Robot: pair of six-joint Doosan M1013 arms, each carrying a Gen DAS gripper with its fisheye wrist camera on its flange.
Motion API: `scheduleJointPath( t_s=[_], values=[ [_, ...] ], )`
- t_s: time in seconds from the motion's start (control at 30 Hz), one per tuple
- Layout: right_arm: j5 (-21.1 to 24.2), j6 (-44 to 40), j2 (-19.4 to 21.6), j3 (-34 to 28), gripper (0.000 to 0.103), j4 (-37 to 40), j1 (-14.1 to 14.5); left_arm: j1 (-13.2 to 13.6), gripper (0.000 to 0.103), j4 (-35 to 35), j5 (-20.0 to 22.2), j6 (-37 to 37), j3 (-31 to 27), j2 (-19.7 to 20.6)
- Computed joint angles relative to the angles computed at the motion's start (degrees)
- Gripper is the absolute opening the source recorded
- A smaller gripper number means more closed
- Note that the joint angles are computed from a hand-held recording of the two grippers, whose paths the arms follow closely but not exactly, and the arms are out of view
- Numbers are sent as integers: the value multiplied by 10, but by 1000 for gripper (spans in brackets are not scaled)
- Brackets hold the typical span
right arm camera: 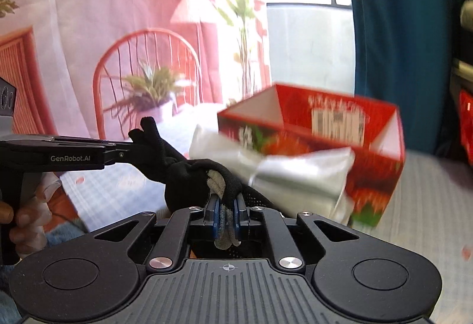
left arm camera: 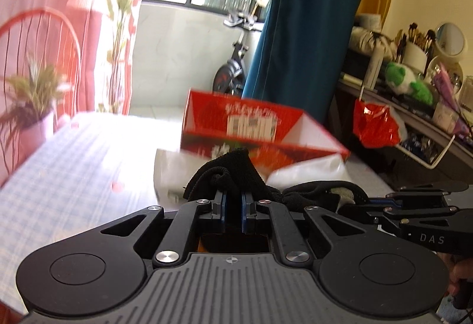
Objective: Organize soft objects
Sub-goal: 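Lift the black mask with both grippers into the red box and open them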
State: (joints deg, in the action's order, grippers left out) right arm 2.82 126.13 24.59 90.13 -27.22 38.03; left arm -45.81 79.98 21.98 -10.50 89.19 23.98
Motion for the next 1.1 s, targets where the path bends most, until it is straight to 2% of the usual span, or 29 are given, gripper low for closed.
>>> scheduleJointPath(
  t_s=[0.27,0.3,0.33,0.47,0.53,0.67,0.8,0.93,1.1],
  values=[
    [5,211,2,-45,9,-270,-19,11,11,10,-15,24,-54,17],
    [7,208,4,-51,9,-275,-22,13,11,3,-17,36,-65,23],
    [8,197,7,-58,9,-271,-26,15,11,-10,-19,52,-77,29],
    [27,51,24,-95,9,-155,-39,25,11,-93,-24,146,-129,58],
    [40,34,37,-115,9,-156,-44,29,11,-146,-21,202,-159,75],
    [61,-35,67,-155,9,-102,-57,40,11,-272,-13,324,-216,109],
    [79,-75,95,-189,9,-66,-66,49,11,-381,10,433,-267,142],
    [98,-141,117,-218,9,5,-74,57,11,-472,45,523,-312,171],
    [140,-219,143,-251,9,92,-78,62,12,-533,83,581,-341,190]
  ],
)
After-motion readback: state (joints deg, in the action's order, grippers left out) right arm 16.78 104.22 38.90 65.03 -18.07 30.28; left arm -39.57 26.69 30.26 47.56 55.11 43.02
